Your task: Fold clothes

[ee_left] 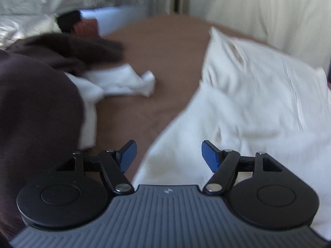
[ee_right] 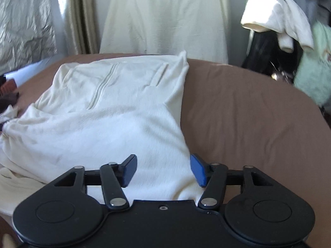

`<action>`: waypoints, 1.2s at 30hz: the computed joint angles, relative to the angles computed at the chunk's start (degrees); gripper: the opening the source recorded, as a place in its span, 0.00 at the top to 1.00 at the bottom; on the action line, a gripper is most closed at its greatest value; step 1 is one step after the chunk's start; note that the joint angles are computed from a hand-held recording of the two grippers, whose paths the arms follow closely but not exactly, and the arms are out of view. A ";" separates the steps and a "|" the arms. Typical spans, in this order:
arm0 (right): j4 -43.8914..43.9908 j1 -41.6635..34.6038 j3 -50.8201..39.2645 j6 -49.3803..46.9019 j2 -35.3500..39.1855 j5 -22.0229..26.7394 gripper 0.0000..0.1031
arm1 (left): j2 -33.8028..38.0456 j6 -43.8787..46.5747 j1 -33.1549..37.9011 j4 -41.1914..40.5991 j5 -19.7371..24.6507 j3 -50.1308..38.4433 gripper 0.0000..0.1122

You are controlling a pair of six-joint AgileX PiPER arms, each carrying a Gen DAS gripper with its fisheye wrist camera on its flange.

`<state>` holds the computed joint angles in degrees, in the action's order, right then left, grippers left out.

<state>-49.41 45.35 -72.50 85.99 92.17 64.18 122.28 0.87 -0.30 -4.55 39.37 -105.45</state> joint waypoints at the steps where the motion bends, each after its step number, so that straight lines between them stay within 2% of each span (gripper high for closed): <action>1: 1.84 -1.57 -0.68 -3.11 -0.13 -0.76 0.37 | 0.72 0.22 -0.01 -0.42 1.25 -0.99 0.39; 4: 7.97 -5.69 -0.87 -8.90 -1.31 -4.66 0.37 | 0.60 0.48 -0.16 -0.58 1.19 -0.77 0.38; 6: 10.80 -6.12 -0.11 -8.55 -2.30 -6.45 0.37 | 0.27 0.95 0.22 -2.48 1.21 -0.32 0.38; 9: 12.75 -3.74 2.95 -6.99 -4.44 -11.99 0.37 | -0.70 1.07 0.29 -2.79 0.77 0.85 0.38; 12: 18.57 -1.06 3.78 -10.05 -4.25 -17.11 0.37 | -4.20 2.46 -0.18 -1.83 -1.04 4.49 0.38; 14: 23.37 0.57 3.97 -13.10 -3.55 -20.11 0.37 | -9.94 11.38 -0.05 -6.52 -6.22 11.80 0.34; 15: 25.02 1.50 4.36 -14.13 -3.35 -21.48 0.37 | -12.07 17.07 0.32 -10.79 -7.35 14.79 0.27; 16: 26.32 2.34 4.70 -15.01 -3.12 -22.54 0.37 | -13.39 22.48 0.87 -15.62 -6.88 17.19 0.20; 19: 28.61 4.03 5.06 -16.87 -1.67 -24.81 0.37 | -16.89 37.30 2.58 -28.34 -3.84 23.65 0.19; 21: 29.82 3.60 5.72 -16.74 -0.63 -27.57 0.36 | -16.67 40.39 2.45 -29.79 -0.36 24.82 0.19; 23: 31.94 1.73 7.13 -16.83 0.64 -31.93 0.32 | -16.50 40.70 0.85 -27.35 0.34 25.01 0.19; 24: 32.93 1.26 6.64 -16.84 2.01 -32.37 0.32 | -16.55 42.17 0.77 -28.46 1.13 24.94 0.19; 26: 31.12 1.78 5.10 -14.52 4.90 -32.08 0.31 | -15.19 46.48 2.65 -35.13 6.87 23.45 0.17; 28: 23.72 3.81 4.38 -8.61 6.36 -31.04 0.36 | -11.22 45.73 4.70 -39.35 15.99 20.03 0.13; 29: 19.99 4.86 4.10 -6.42 6.37 -29.46 0.57 | -10.10 43.94 4.73 -39.09 17.78 19.30 0.13; 30: 17.22 5.66 3.93 -4.98 6.29 -28.07 0.76 | -9.96 41.21 3.97 -36.73 17.28 19.28 0.13; 31: 16.74 5.55 4.39 -5.02 5.66 -27.84 0.86 | -10.14 38.61 3.03 -34.13 15.90 19.61 0.13; 32: 15.82 5.78 4.59 -3.40 4.94 -26.64 0.87 | -10.33 36.45 2.22 -31.80 14.88 19.66 0.13; 35: 13.78 8.62 -0.31 -3.91 6.78 -15.96 0.89 | -9.66 35.40 1.83 -30.75 15.08 19.38 0.13; 36: 12.90 9.46 -0.36 -3.26 6.66 -15.19 0.89 | -9.72 35.19 1.85 -30.79 14.66 19.63 0.13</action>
<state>-36.51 54.80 -72.85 82.73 98.83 49.00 112.56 36.06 1.55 -35.34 54.03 -85.82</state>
